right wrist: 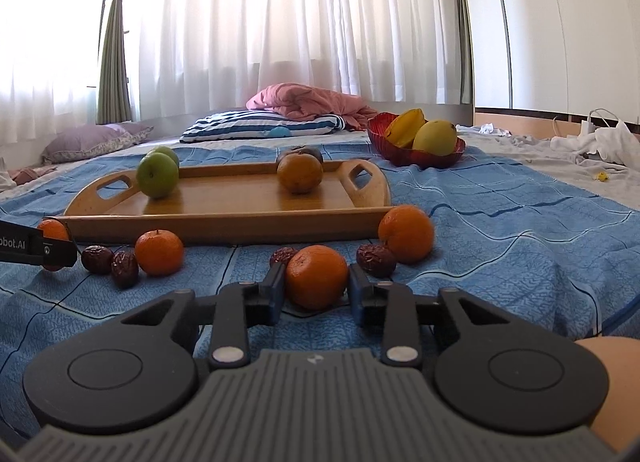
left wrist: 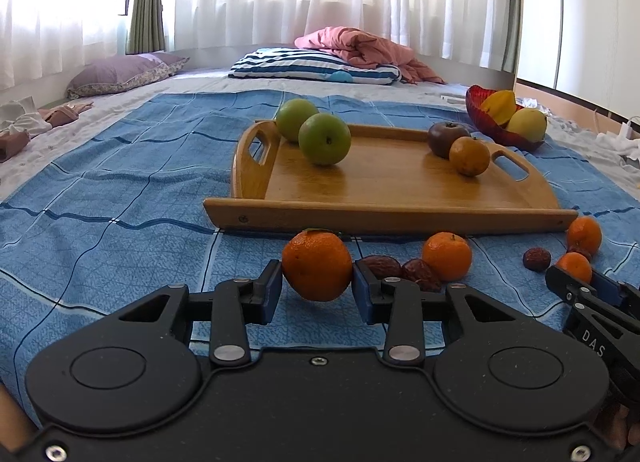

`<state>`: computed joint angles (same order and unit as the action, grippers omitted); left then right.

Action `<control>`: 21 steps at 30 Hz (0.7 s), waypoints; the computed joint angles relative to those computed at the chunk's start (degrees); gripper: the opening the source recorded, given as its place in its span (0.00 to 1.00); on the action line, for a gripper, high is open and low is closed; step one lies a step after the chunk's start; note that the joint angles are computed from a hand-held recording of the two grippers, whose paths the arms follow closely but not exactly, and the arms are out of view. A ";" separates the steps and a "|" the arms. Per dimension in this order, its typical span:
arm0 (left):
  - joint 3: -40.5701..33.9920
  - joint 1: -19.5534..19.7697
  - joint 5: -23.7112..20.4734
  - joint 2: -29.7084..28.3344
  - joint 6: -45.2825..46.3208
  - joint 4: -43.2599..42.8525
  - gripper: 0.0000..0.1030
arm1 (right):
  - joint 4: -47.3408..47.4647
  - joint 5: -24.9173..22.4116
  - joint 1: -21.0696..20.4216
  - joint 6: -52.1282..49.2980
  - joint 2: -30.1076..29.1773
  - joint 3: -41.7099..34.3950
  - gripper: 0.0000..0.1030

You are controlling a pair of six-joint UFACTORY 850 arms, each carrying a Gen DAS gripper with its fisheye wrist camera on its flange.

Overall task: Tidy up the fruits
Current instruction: 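Carry the tangerine and orange onto the wooden tray with both tools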

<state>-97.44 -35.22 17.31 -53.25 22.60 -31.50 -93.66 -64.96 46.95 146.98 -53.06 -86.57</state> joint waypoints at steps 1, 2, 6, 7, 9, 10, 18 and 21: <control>-0.11 0.01 -0.13 -0.04 0.53 -0.57 0.35 | -0.05 -0.03 0.00 0.08 0.00 0.02 0.36; -0.28 0.01 -0.24 -0.13 1.11 -1.12 0.35 | -0.09 -0.03 -0.01 0.10 -0.01 -0.02 0.36; -0.59 -0.02 -0.34 -0.29 2.95 -2.59 0.35 | -0.75 0.12 -0.02 0.95 0.25 0.43 0.36; -0.65 -0.05 -0.27 -0.32 3.46 -3.03 0.35 | -0.91 0.12 -0.03 1.03 0.31 0.49 0.36; -0.78 -0.12 -0.17 -0.38 4.34 -3.83 0.35 | -1.17 0.09 -0.04 1.05 0.44 0.56 0.36; -0.86 -0.12 -0.19 -0.41 4.49 -4.00 0.35 | -1.38 -0.04 -0.04 1.18 0.51 0.60 0.36; -2.47 0.20 -0.35 -0.82 3.54 -2.58 0.35 | -4.61 -1.89 -0.99 1.66 1.75 1.65 0.36; -3.76 0.44 -0.63 -1.25 2.62 -1.76 0.35 | -6.21 -2.21 -1.74 2.28 2.44 2.14 0.36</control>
